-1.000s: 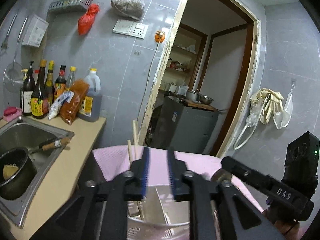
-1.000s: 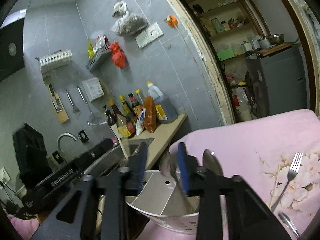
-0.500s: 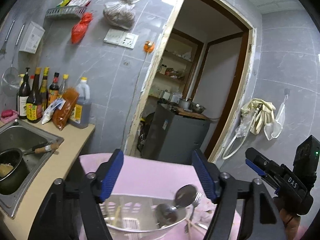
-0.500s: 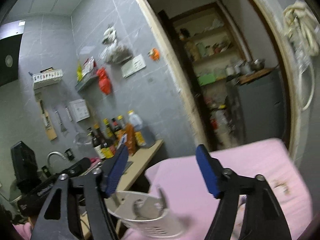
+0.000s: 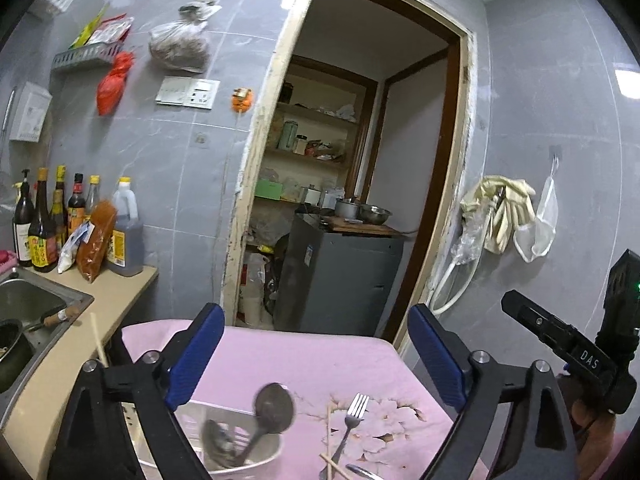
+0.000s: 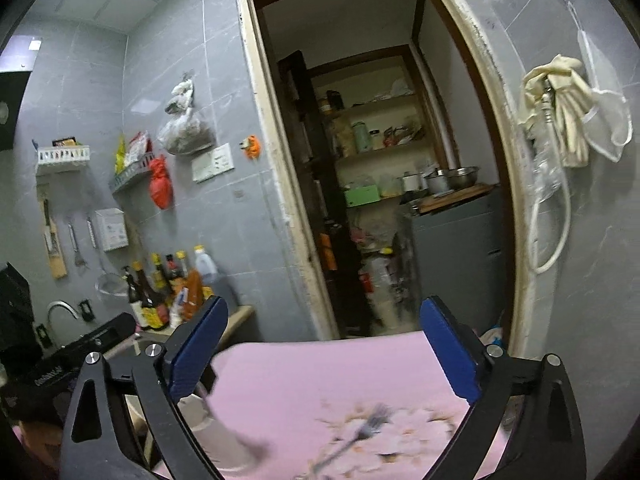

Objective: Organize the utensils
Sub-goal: 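Move both open tools back over the remaining fork, spoon and chopsticks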

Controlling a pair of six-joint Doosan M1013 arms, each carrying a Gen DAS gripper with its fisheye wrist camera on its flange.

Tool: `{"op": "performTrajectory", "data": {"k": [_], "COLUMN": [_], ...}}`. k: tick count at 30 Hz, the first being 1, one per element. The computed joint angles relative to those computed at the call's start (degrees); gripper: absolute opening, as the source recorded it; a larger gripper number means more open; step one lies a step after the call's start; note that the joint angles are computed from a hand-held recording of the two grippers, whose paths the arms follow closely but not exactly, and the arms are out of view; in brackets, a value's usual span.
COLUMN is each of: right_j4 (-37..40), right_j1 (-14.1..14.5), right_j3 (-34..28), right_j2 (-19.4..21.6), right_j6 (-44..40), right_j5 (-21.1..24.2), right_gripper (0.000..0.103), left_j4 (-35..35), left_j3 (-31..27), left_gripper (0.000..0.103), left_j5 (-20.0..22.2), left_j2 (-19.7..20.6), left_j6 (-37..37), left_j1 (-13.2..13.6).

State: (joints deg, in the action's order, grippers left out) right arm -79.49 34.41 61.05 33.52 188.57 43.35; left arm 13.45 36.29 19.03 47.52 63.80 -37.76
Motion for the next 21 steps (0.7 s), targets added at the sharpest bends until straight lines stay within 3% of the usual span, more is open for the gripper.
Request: {"op": "performTrajectory", "data": {"k": [10,19,21], "right_j4": [10.62,29.47,33.99], "right_j1": [-3.14,-7.08,-7.72], "right_j3": [6.91,11.58,11.66], "right_j2": [-3.12,-3.54,-2.93], "right_j6": [-6.24,-17.45,-21.13], "right_j5": [-4.55,-12.48,-14.08], "right_gripper": [0.100,0.100,0.095], "left_j4": [12.23,8.83,6.81], "left_j3": [-0.07,-1.04,-1.98], "left_gripper": [0.094,0.094,0.091], "left_j5": [5.83,13.42,15.12], "left_j2": [1.17,2.88,3.68], "left_j6": [-10.36,-12.63,-12.02], "left_j1": [-3.44,-4.49,-4.51]}}
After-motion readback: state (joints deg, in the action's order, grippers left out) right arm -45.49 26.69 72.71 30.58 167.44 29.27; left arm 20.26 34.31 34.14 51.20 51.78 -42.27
